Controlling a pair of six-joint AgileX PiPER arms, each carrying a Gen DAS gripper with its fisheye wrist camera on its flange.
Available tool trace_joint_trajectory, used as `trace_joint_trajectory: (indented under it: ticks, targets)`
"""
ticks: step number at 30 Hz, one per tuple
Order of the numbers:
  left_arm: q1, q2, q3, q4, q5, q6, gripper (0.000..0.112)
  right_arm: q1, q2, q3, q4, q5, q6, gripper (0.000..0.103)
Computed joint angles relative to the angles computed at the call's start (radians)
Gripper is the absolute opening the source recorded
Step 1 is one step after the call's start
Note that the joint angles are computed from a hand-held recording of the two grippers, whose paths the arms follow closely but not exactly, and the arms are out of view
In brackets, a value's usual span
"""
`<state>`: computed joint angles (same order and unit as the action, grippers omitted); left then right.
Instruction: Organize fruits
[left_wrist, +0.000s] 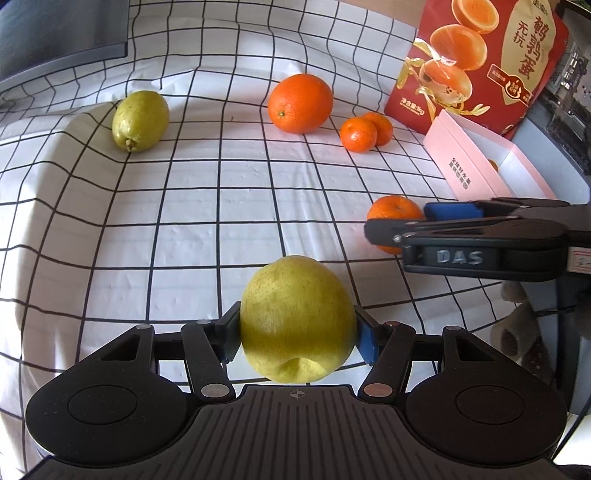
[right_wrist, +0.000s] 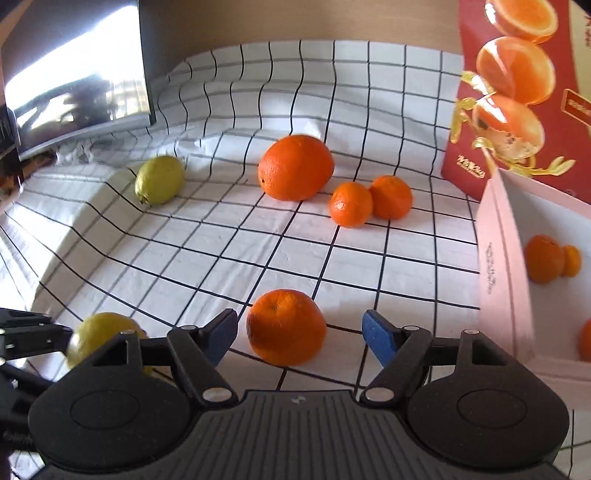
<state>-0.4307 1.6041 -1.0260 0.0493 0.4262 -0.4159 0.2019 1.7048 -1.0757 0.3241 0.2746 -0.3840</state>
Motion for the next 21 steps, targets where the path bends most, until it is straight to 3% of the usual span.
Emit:
trace_joint_trajectory:
  ticks: [7,14,21]
  targets:
    - [0.012,0.000,0.003,-0.035,-0.010,0.040,0.065,0.013,0.014,-0.006,-0.009,0.022,-0.033,0.049]
    - [0.077,-0.053,0.069,-0.380,-0.063,0.354,0.065,-0.013,-0.084,0.105,0.015,0.017,-0.126,0.049]
    - [0.053,-0.059,0.047,-0.291,-0.014,0.301,0.065,-0.049,-0.209,0.253,0.079,-0.020,-0.236,0.049]
